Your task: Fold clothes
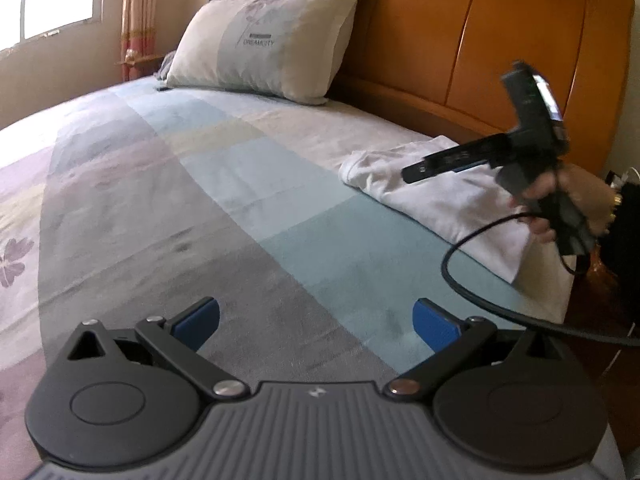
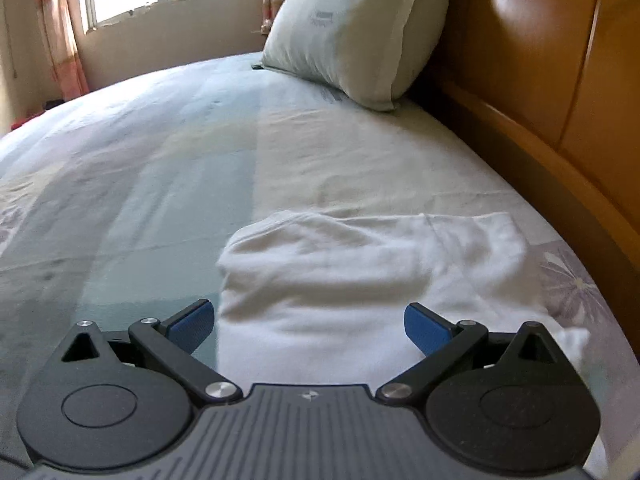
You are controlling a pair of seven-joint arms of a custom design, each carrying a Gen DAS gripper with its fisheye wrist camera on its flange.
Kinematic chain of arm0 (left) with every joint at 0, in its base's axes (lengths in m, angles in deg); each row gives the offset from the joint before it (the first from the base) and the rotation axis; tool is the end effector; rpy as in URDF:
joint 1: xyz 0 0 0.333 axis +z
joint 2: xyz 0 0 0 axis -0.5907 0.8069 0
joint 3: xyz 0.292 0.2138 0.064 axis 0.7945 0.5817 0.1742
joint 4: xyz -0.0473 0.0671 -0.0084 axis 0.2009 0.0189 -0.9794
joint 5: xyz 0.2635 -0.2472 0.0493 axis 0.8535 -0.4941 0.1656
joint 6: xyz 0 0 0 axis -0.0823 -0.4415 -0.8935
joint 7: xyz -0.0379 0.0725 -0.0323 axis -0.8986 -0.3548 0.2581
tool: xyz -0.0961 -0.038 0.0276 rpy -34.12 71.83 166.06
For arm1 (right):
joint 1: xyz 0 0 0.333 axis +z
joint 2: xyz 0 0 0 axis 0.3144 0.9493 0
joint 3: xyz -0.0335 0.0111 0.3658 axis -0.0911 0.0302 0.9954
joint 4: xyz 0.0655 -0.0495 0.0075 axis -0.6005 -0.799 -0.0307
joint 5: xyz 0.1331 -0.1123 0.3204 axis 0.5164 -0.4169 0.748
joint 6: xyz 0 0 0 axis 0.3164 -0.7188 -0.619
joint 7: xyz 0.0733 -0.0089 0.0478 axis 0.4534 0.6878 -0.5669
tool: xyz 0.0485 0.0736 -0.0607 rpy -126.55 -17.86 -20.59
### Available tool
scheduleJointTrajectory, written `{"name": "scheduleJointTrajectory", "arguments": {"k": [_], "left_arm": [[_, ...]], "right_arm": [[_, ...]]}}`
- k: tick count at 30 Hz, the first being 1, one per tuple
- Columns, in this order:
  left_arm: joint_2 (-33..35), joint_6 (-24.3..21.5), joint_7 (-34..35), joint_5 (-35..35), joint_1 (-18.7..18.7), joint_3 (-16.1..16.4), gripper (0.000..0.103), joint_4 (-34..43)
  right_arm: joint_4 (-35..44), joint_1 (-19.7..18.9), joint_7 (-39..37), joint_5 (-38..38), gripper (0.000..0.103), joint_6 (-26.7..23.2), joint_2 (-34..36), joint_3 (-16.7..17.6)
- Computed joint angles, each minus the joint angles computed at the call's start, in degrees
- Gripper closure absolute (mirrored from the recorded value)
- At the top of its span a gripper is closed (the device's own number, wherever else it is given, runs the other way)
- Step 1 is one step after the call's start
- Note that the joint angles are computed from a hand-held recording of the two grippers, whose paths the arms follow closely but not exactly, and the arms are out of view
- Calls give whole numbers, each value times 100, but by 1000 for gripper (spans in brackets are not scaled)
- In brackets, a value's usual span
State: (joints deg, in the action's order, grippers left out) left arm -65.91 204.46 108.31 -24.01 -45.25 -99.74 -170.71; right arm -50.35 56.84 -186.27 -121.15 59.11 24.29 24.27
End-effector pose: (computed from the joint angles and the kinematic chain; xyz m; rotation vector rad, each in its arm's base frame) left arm 0.5957 -0.2399 0.5108 -0.7657 2.6097 -1.2482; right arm 0.5043 0.4233 0.4918 -1.2309 2.2188 -0.8990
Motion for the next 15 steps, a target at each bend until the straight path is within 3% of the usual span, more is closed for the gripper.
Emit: {"name": "scheduleJointTrajectory", "arguments": {"k": [4,7,11,15], "left_arm": [[-77,-250,44,-9,53,14,1,-40],[-168,-285,159,-35,63,44,1,-131],[-223,-319,175,-26,56,92,1,-198],[-282,-314,191,4,54,123,1,-258]], "right_arm": [[-211,-157,44,400,0,563,-76,99],[-65,-116,-432,613,0,397,-47,155],[-274,-69,244,257,0,891,-143,33],[-275,-38,239,492,0,825,-147,100]]}}
